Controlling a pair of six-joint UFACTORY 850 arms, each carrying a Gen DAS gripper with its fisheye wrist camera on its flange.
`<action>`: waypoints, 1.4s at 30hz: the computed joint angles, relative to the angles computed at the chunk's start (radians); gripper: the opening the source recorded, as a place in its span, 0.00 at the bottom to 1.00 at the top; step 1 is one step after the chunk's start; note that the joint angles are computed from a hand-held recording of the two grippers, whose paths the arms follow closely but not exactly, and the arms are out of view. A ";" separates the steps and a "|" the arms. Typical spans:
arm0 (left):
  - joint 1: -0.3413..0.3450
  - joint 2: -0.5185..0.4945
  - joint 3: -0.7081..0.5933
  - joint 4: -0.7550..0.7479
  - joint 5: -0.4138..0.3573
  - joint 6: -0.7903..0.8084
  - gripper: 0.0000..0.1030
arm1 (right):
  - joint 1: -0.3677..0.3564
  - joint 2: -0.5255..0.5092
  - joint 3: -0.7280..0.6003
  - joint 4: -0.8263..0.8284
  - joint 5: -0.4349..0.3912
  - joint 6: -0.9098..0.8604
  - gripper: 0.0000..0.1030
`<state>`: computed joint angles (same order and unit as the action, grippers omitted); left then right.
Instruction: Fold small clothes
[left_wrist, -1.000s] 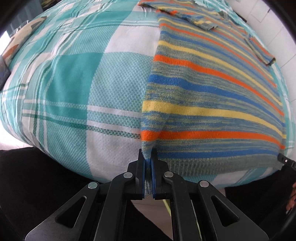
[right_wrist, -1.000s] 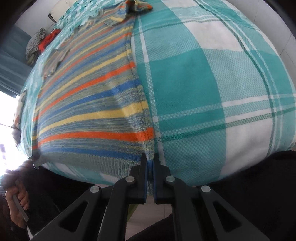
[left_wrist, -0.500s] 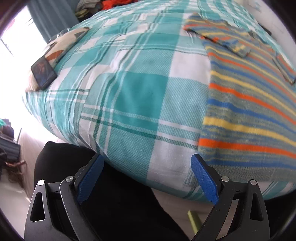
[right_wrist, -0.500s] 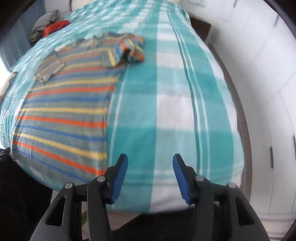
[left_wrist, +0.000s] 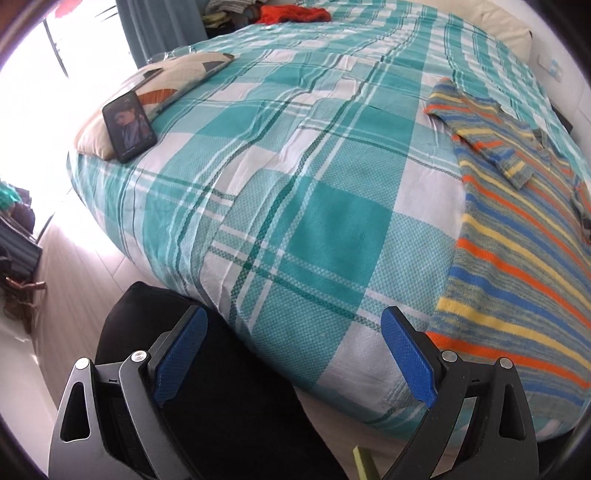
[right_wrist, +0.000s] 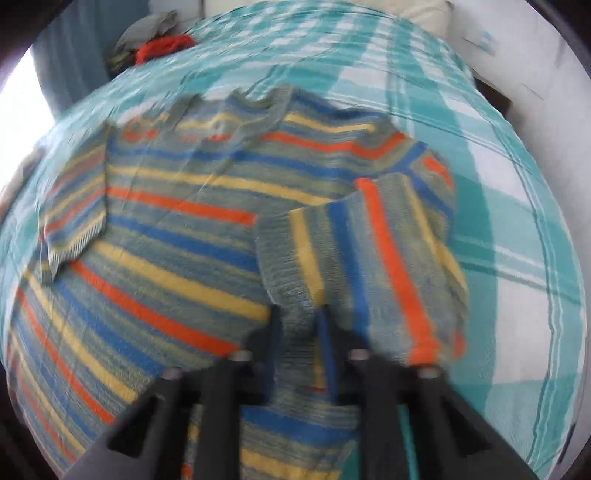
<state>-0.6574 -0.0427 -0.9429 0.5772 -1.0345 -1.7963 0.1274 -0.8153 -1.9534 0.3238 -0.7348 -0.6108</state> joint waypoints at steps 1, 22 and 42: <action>0.001 0.005 0.006 -0.002 0.007 -0.003 0.93 | -0.030 -0.002 -0.023 0.066 -0.031 0.015 0.05; -0.029 -0.122 -0.169 -0.010 0.022 0.143 0.93 | -0.436 -0.053 0.016 0.709 -0.231 0.073 0.35; 0.097 -0.400 -0.598 0.078 0.091 0.776 0.95 | -0.422 0.191 0.293 0.461 0.119 -0.033 0.73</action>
